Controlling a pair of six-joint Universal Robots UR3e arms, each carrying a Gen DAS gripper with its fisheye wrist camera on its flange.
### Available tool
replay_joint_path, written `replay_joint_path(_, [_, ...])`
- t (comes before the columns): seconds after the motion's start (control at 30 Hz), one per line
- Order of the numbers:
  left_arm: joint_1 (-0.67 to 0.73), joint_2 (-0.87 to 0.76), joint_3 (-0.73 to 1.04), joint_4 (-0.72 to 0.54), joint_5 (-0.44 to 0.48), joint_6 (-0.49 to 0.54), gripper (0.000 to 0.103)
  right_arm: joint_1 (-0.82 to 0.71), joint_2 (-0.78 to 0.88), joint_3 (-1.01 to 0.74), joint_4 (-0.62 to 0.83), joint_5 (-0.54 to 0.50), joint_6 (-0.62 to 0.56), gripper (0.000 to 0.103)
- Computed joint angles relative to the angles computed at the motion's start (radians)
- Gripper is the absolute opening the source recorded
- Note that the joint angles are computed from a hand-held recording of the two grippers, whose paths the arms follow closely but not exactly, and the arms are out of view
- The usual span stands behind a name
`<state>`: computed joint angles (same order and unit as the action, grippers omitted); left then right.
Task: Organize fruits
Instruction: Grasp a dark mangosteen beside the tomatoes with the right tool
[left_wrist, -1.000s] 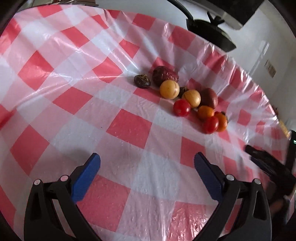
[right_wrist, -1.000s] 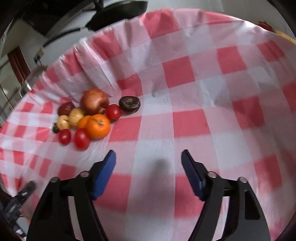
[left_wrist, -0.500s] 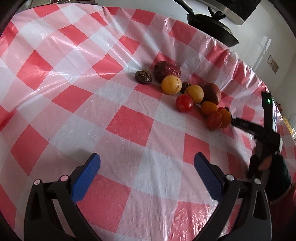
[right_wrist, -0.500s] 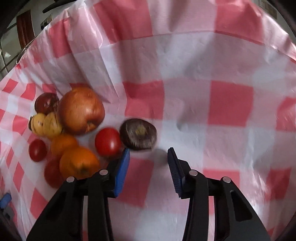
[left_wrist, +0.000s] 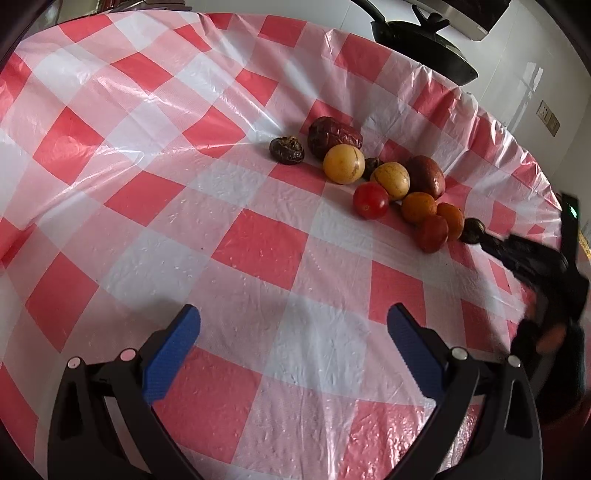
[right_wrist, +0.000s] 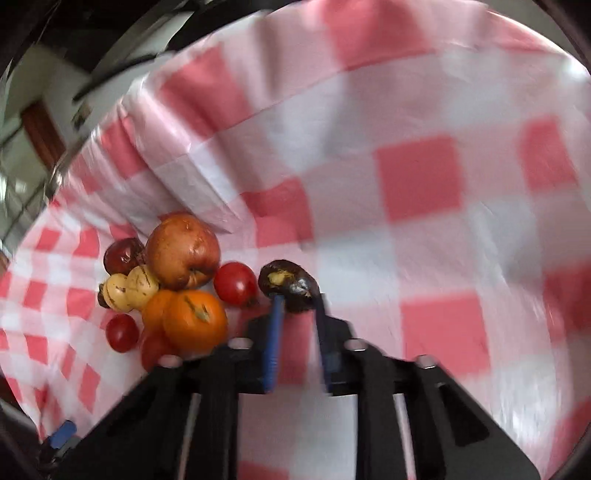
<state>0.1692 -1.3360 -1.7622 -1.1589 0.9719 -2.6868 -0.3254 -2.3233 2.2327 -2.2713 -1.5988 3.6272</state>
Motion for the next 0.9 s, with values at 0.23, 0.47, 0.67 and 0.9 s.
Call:
replay_joint_path(0.23, [-0.018, -0.003, 0.004, 0.007, 0.025, 0.003, 0.101, -0.210, -0.204, 0.046, 0.164, 0.213, -0.064, 0.029])
replay_joint_path(0.47, [-0.022, -0.008, 0.008, 0.007, 0.032, 0.005, 0.101, 0.020, 0.154, -0.104, 0.024, -0.081, -0.060, 0.071])
replay_joint_path(0.67, [-0.025, -0.009, 0.011, 0.008, 0.036, 0.005, 0.101, 0.039, 0.372, -0.238, 0.034, -0.135, -0.157, 0.055])
replay_joint_path(0.9, [-0.028, -0.011, 0.013, 0.010, 0.039, 0.002, 0.101, 0.156, 0.171, -0.158, 0.167, -0.238, 0.027, 0.039])
